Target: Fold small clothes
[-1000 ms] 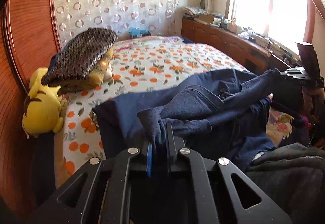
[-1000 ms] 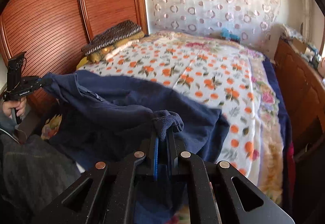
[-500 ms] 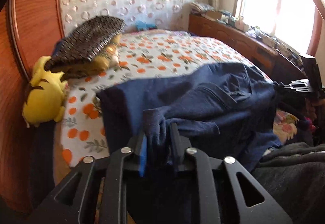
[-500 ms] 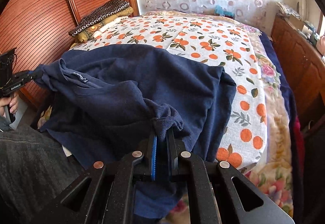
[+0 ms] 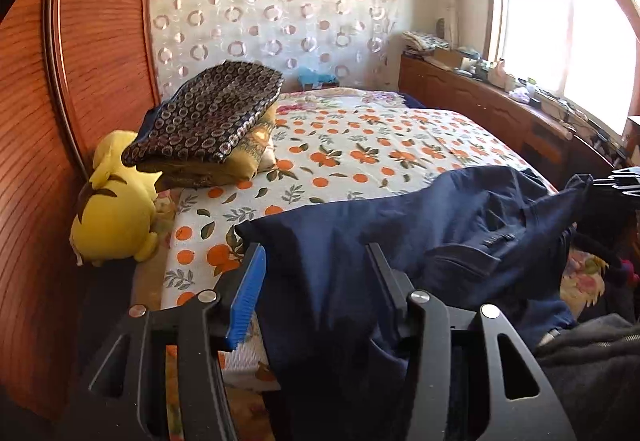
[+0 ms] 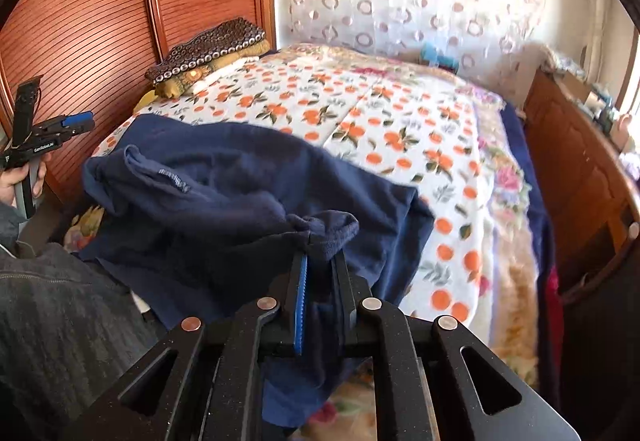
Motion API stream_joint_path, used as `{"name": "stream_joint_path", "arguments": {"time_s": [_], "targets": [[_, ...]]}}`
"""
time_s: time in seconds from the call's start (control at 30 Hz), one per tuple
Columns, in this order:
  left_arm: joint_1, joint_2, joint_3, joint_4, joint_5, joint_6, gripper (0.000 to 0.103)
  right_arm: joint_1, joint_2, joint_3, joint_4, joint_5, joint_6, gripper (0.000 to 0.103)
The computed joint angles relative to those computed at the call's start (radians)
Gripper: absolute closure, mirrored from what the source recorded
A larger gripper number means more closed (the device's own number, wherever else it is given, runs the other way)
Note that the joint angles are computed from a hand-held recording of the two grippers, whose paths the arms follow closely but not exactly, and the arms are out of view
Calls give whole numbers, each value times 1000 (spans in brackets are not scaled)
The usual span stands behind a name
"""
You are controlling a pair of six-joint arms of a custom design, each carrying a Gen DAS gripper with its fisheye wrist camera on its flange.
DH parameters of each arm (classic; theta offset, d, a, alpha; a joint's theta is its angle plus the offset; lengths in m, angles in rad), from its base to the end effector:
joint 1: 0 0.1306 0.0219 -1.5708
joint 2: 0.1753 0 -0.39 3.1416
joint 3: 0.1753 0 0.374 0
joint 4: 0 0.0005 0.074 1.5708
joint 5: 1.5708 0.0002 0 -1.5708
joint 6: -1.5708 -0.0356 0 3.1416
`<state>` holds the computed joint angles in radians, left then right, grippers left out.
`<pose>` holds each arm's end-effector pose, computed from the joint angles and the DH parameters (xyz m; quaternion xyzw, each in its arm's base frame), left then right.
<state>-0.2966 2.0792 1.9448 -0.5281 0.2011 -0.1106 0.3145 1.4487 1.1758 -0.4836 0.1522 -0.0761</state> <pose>0.6907 -0.2191 0.3157 0.2239 0.8667 -0.1304 0.4262 0.4602 0.1435 0.3442 -0.0790 0.9127 0.0081 0.4009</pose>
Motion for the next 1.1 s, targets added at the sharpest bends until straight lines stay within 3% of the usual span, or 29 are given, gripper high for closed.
{"name": "stream_joint_path", "arguments": {"time_s": [0.13, 0.23, 0.3, 0.57, 0.87, 0.93, 1.03, 1.07, 1.1], "targets": [[-3, 72, 99, -61, -23, 8, 51, -7, -1, -2, 19, 8, 3, 87], [-2, 133, 190, -119, -19, 21, 51, -21, 10, -3, 44, 18, 2, 73], [2, 173, 250, -150, -6, 33, 52, -37, 32, 1, 65, 18, -16, 57], [2, 328, 509, -296, 8, 58, 52, -106, 209, 108, 117, -2, -91, 56], [-11, 435, 702, -413, -19, 47, 52, -127, 361, 274, 35, 3, -173, 56], [-11, 449, 726, -427, -22, 48, 52, -132, 365, 280, 44, -5, -173, 63], [-12, 473, 768, -450, -27, 50, 52, -139, 363, 273, 65, -29, -164, 83], [-12, 479, 775, -453, -29, 50, 56, -143, 357, 262, 81, -36, -157, 96], [-12, 490, 796, -464, -32, 49, 59, -141, 351, 254, 87, -32, -150, 98]]}}
